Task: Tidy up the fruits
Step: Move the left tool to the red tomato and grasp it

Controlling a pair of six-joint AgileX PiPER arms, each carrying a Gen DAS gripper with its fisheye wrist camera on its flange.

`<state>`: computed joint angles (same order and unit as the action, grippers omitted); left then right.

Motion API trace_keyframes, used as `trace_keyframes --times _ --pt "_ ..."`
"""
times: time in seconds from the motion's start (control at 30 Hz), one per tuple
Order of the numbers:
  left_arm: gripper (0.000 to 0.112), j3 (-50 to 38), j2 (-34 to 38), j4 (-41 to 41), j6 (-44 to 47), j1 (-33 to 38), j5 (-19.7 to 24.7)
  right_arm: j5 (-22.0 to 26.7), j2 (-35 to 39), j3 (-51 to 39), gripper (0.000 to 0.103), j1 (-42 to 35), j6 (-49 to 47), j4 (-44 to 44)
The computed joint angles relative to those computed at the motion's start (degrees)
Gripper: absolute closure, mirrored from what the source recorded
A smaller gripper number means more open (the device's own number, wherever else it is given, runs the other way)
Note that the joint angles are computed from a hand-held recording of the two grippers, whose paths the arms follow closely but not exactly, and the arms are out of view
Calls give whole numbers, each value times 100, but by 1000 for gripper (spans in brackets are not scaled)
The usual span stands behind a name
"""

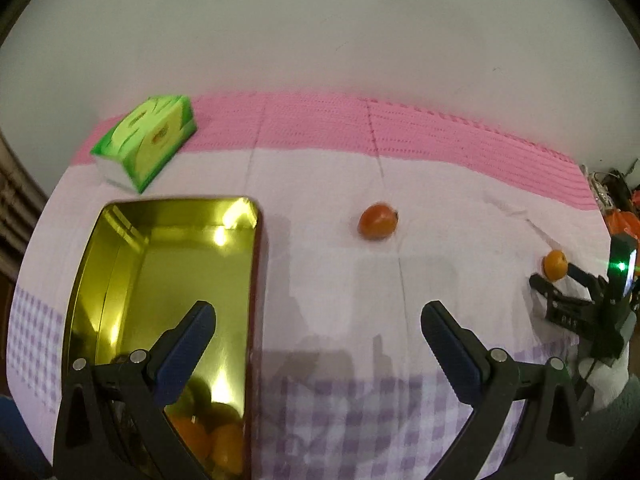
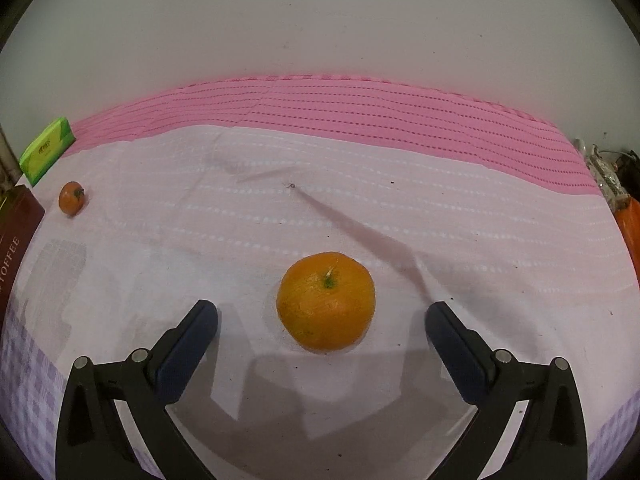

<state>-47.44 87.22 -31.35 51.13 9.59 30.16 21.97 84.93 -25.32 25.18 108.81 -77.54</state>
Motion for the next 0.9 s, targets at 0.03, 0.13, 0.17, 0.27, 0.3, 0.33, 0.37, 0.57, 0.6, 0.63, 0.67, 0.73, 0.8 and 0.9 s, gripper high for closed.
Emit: trace_keyframes --times 0.03,0.13,0.17,0.27,0.3,0.33,0.37,0.57,0.6,0.63,0.67,0.73,0.8,0.9 --pt "10 -53 63 -14 -45 -112 -81 -2 -2 4 0 -2 3 -5" --pt "10 -162 261 -47 -144 -445 -393 1 -4 5 0 3 4 1" --pt "10 -206 350 96 -320 -589 -519 6 2 -2 0 9 0 7" --pt "12 -407 688 338 -649 -887 -722 8 -1 -7 0 4 -27 29" --pt "14 -455 780 399 -708 -957 -775 21 -22 0 0 21 -59 72" --pt "15 -518 889 465 -778 -1034 -821 7 -6 -10 0 1 -49 48" --pt "17 -596 1011 498 -824 -1099 -839 17 -24 0 0 15 -64 73" --pt "26 -1036 1642 489 -738 -1390 -852 6 -7 -19 0 -3 -79 72" --pt "29 -1064 1689 482 -730 -1434 -856 9 -11 -18 0 0 -85 80" --pt "30 -1159 1797 434 -660 -1461 -811 13 -18 -17 0 5 -101 98" --pt "32 -1242 1888 516 -741 -1496 -788 10 -11 -24 0 -2 -103 96" --pt "37 -1372 2031 498 -764 -1522 -749 11 -13 -25 0 -2 -111 103" --pt "44 -1547 2193 480 -805 -1532 -639 13 -14 -26 0 -1 -118 110" --pt "55 -1732 2377 381 -760 -1543 -473 13 -12 -26 0 -1 -110 103"
